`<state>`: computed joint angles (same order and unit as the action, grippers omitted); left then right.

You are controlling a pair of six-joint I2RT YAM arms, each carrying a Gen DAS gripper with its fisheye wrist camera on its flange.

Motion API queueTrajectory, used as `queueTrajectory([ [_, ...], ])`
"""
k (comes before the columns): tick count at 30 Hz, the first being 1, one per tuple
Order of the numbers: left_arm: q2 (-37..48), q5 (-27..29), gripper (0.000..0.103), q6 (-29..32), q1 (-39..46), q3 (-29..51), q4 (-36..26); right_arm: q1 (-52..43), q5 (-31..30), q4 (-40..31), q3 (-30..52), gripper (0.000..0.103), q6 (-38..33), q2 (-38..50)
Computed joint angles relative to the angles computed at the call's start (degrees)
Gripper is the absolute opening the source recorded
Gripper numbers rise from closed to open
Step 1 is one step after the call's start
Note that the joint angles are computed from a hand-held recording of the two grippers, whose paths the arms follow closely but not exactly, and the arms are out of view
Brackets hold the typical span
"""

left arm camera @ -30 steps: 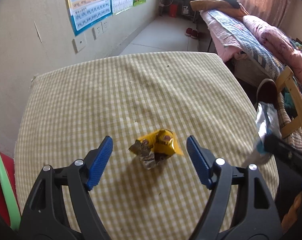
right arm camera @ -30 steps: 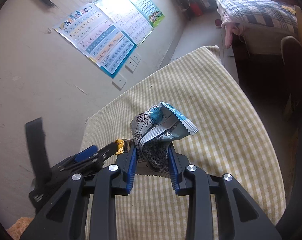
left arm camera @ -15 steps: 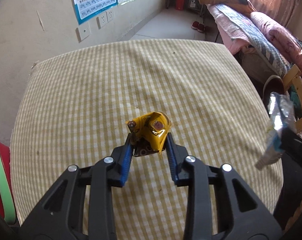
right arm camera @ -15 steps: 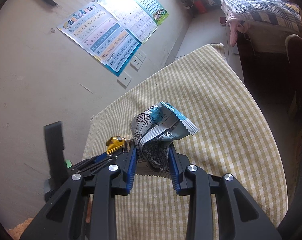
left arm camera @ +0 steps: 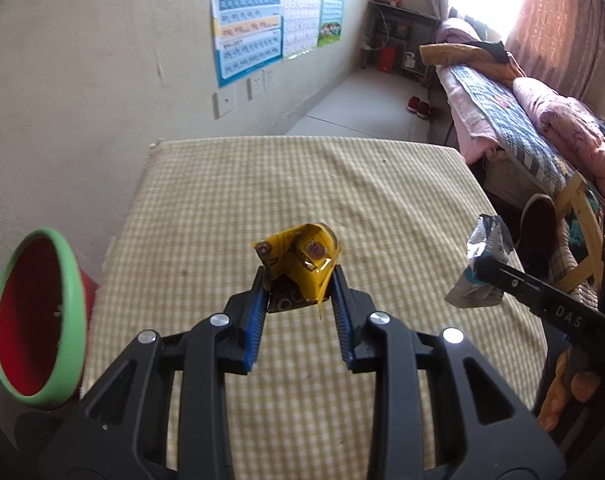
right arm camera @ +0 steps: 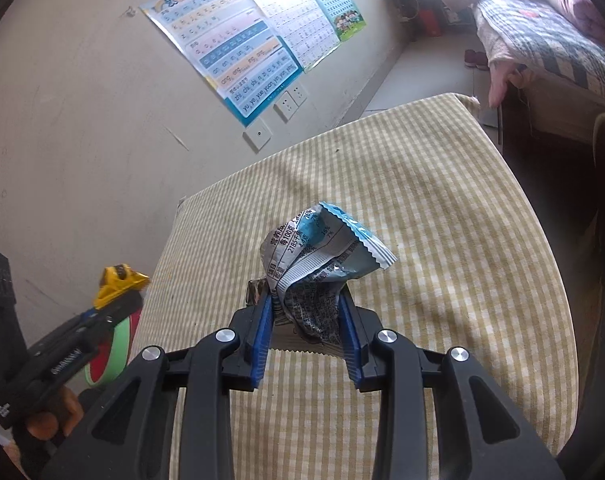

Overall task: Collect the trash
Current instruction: 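Carry the yellow wrapper and blue-white wrapper toward the red bin with both tools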

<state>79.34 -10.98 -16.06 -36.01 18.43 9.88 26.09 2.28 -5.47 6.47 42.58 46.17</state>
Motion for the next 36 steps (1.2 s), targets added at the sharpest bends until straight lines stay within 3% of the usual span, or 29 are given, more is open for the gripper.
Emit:
queueTrajectory([
  [8,-16.74,-2.55,0.03,4.73,5.87,-5.56,-7.02,13.11,9.28,-1.07,4.46,0.031,3.03,6.39],
  [15,-27.27,1.01,0.03,8.62,12.97,-9.24,-11.87,26.79,15.75,-1.36,8.53,0.032,10.38,13.81],
  [24,-32.26,9.22,0.03,13.57,24.74,-11.46,-13.93,35.91,21.33,-5.93,16.12,0.033,13.7,19.26],
  [36,-37.68,17.27,0.03,19.46,37.21,-12.43,-16.9,37.43,23.19,-7.97,22.85,0.033,11.3,23.47],
])
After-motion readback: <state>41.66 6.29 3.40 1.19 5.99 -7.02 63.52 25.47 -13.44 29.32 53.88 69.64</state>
